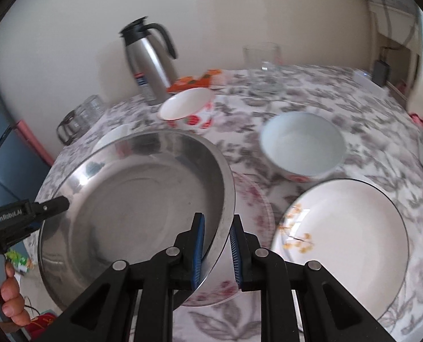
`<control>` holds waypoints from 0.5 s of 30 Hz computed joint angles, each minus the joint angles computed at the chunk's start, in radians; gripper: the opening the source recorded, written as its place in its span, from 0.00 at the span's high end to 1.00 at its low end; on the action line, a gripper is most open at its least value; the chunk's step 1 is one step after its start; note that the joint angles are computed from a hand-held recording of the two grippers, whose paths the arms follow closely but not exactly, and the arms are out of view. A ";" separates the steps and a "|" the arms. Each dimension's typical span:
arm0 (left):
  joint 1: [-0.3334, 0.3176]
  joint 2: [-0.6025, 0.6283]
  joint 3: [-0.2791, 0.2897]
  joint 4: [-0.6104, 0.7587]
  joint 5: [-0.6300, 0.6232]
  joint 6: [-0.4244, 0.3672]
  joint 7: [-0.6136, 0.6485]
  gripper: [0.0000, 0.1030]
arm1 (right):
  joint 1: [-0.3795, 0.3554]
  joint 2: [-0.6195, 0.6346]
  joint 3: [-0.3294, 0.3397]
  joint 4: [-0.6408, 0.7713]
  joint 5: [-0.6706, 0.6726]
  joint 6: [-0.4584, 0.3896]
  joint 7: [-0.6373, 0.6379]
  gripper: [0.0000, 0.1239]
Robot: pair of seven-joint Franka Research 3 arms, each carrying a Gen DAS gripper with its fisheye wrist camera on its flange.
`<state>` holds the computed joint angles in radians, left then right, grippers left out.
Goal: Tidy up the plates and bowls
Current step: 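Lift the steel basin with both grippers onto the pink floral plate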
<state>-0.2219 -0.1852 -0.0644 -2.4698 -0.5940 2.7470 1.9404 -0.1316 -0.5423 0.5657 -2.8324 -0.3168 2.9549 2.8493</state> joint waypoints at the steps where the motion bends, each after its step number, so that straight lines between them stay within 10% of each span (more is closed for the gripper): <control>1: 0.001 0.004 -0.009 0.001 0.016 0.000 -0.014 0.71 | 0.003 -0.005 -0.007 -0.008 0.005 -0.002 0.003 0.85; 15: -0.011 0.063 -0.082 0.001 0.276 0.050 -0.210 0.71 | 0.044 -0.014 -0.079 -0.045 0.009 -0.096 0.012 0.85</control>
<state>-0.2334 -0.1224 -0.1468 -2.4687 -0.3178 2.7968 1.7301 -0.0880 -0.5563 0.4864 -2.8775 -0.3082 2.8585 2.8615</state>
